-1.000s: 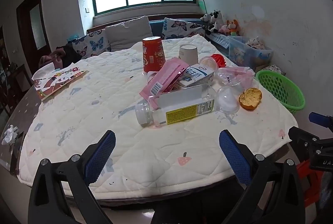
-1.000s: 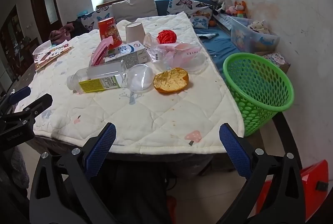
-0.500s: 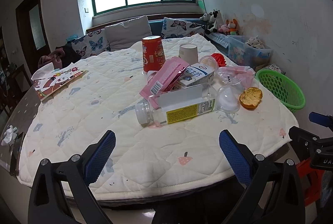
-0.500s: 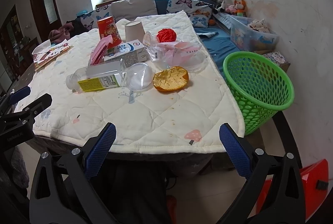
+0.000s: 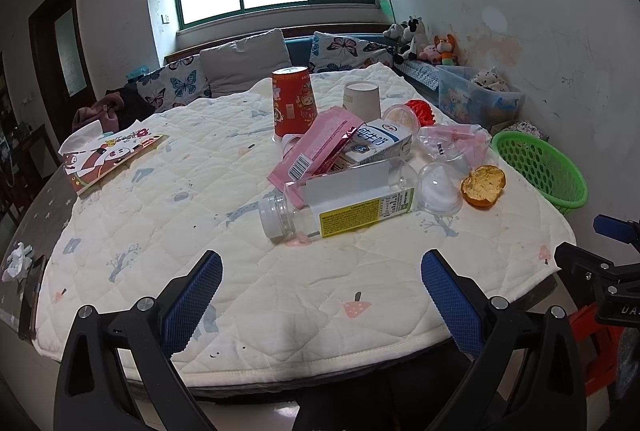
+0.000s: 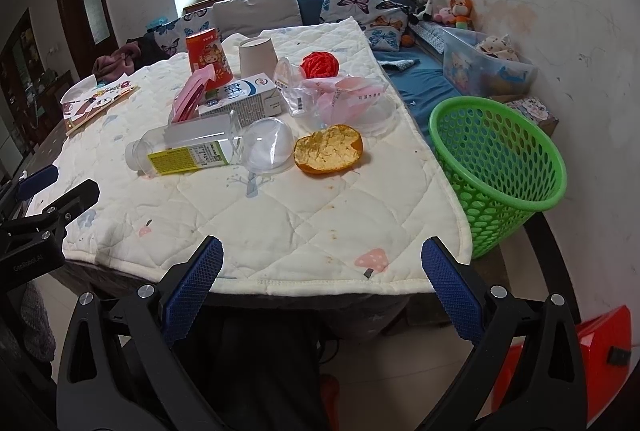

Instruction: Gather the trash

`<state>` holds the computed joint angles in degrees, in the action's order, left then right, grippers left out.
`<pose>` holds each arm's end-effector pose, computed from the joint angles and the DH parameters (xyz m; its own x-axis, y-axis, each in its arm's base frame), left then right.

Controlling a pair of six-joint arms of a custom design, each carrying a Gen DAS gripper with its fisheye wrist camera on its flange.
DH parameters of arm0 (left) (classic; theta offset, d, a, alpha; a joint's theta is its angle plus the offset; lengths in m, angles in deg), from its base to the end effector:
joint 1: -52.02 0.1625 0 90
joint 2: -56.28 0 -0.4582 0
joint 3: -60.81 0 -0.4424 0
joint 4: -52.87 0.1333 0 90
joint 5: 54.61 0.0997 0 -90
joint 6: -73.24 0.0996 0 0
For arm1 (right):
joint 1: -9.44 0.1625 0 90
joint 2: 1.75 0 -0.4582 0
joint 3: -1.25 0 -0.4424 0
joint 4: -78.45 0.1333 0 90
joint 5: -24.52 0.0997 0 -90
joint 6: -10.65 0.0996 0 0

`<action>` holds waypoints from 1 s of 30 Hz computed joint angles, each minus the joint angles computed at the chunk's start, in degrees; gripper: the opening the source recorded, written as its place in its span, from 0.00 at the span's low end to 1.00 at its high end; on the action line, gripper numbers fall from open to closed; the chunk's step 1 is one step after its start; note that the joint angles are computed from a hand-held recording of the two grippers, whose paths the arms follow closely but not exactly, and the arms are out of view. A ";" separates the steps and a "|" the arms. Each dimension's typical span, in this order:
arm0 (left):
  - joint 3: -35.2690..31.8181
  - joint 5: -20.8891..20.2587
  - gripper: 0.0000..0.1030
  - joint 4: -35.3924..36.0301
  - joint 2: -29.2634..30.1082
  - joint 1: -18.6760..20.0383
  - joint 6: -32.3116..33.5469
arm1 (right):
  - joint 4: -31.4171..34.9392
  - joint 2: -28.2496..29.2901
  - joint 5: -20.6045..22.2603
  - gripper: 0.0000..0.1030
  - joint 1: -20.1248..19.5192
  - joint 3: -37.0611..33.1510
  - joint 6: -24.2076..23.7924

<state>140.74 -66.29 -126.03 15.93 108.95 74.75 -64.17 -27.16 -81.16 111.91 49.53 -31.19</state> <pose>-0.2270 -0.7716 0.2398 -0.5653 -0.4973 -0.6581 0.3707 0.5595 -0.7413 0.3102 -0.9101 0.1534 -0.5969 -0.6228 0.5058 -0.7861 0.5802 -0.2132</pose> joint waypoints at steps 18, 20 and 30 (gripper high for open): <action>0.29 -1.03 0.94 2.16 -0.34 0.67 -0.88 | 1.02 0.33 0.45 0.96 -0.26 -0.71 0.44; -0.39 -1.00 0.94 1.84 -0.06 0.74 0.12 | 1.86 0.90 0.51 0.96 -0.26 -1.72 0.95; -1.72 -3.95 0.93 3.63 -1.07 1.81 4.29 | 3.09 2.67 -0.18 0.96 -0.33 -5.05 0.65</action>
<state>139.02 -70.24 -122.40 14.86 110.76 79.03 -61.08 -24.49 -81.34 111.58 44.48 -30.54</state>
